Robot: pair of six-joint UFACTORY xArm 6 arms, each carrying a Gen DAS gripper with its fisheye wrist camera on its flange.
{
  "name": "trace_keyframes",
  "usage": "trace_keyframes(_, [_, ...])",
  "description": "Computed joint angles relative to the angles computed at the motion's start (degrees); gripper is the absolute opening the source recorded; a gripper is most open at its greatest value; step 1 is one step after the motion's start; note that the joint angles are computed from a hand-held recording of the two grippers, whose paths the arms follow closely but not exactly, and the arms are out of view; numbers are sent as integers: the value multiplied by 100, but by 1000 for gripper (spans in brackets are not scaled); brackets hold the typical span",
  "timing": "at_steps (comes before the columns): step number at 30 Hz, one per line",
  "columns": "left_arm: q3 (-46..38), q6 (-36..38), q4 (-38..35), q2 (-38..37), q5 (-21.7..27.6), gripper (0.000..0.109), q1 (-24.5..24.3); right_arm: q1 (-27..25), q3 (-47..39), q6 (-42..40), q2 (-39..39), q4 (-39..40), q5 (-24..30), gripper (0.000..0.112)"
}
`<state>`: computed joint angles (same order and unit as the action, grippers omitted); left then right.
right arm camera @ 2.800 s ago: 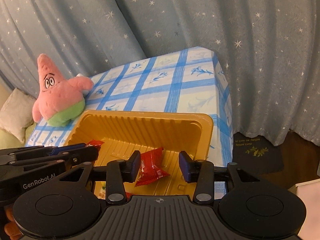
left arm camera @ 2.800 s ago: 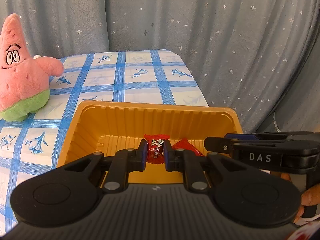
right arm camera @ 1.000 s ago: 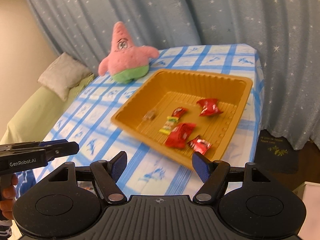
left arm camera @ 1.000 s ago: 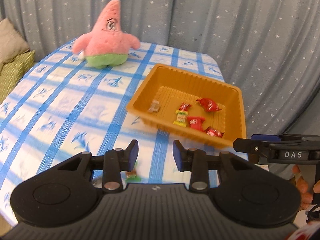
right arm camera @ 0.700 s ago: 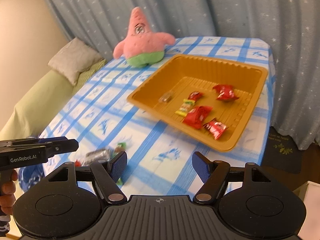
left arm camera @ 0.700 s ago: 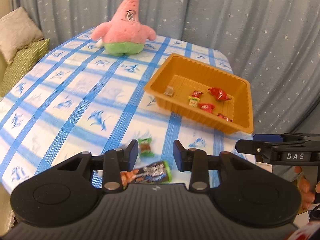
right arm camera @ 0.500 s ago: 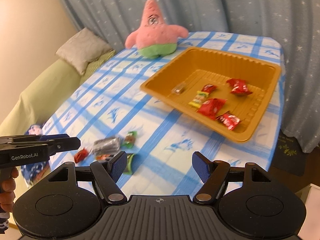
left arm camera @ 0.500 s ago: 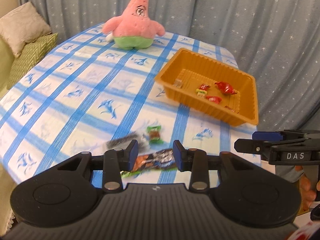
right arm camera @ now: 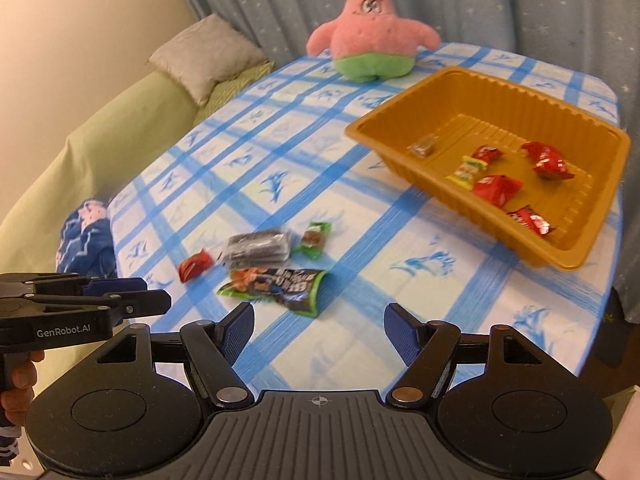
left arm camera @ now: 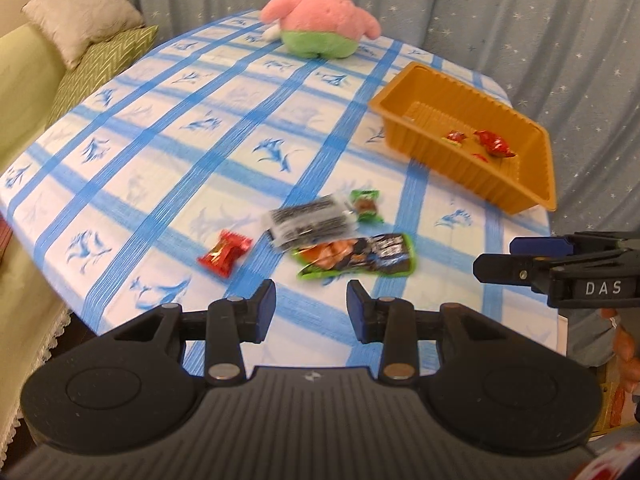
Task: Organize snacks
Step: 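Move the right gripper to the green-and-brown snack bag and the left toward the red candy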
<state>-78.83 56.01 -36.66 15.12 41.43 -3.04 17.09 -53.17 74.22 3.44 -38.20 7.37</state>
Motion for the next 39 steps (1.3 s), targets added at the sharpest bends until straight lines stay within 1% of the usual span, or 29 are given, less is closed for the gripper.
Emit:
trace_keyframes(9, [-59,-48,44,125,-56,35,156,186,-438,-1045,536,826,-1,72])
trace_keyframes(17, [-187,-54,87,280,-20,35,224,260,-801,-1629,915,1288,6,72])
trace_keyframes(20, [-280,-74,107,377,-14,35,242,247,-950,-1815,1088,1367,-66,72])
trace_keyframes(22, [-343,-83,121,446,-36,35,248,212,-1036,-2011,1233,1493,-221,72])
trace_keyframes(27, [-539,-73,130,643,-103,35,238,198,-1334,-2892,1591,2114,-371,72])
trace_keyframes(33, [-831,-158,203,894,-81,35,233,277,-1740,-4246,1936,3327,-225,72])
trace_keyframes(39, [-1051,-280,315,1086,-58,36,231,321,-2061,-5099,2186,4090,-106,71])
